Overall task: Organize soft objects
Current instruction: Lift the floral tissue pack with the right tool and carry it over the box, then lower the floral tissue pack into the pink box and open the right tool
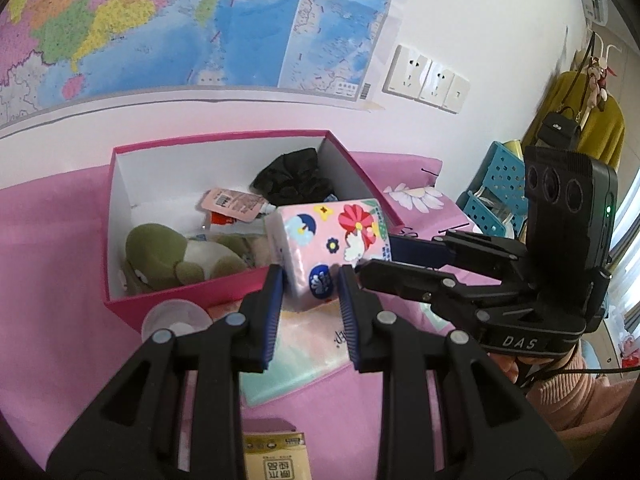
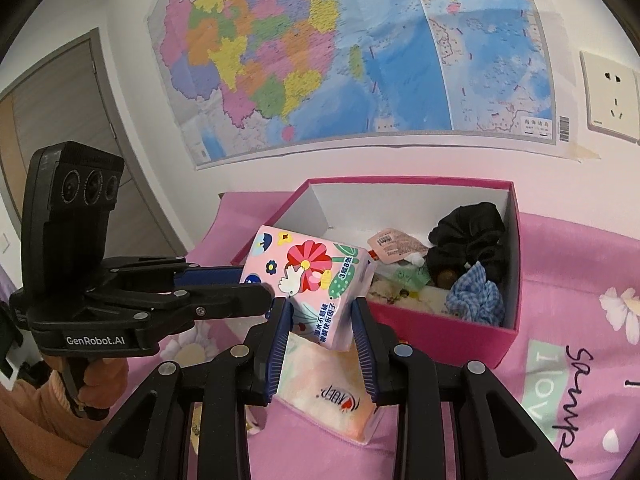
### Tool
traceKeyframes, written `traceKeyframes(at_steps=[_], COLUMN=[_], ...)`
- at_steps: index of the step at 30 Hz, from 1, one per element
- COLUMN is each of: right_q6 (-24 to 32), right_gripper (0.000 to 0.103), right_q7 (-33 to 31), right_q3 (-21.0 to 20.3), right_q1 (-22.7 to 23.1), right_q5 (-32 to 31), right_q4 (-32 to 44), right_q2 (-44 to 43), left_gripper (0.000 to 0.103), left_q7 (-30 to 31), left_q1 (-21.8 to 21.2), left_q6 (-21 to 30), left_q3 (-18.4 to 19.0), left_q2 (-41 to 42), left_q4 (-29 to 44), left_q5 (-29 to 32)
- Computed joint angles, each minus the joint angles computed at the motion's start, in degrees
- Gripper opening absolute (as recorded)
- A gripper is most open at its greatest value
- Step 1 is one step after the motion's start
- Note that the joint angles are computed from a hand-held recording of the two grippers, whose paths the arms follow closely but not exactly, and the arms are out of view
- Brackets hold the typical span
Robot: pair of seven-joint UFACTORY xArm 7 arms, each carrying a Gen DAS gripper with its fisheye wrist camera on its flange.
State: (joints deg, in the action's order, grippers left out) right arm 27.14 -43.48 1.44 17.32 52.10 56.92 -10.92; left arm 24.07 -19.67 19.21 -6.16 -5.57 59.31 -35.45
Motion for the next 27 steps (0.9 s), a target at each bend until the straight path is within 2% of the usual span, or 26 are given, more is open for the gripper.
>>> traceKeyframes(at_steps=[27], right_q6=[0.4], right_gripper=[0.032], right_q7=[3.6], right_q3=[2.8], right_q1=[-3.9], right_q5=[-1.8], right_q4=[8.4], right_q2=[8.2], left_gripper=[0.030], left_q7=[-5.0], left_q1=[3.8], left_q6=[1.7], left_q3=[-1.9], left_q2=[7.2], left_q4=[7.9], left_q5=[5.7])
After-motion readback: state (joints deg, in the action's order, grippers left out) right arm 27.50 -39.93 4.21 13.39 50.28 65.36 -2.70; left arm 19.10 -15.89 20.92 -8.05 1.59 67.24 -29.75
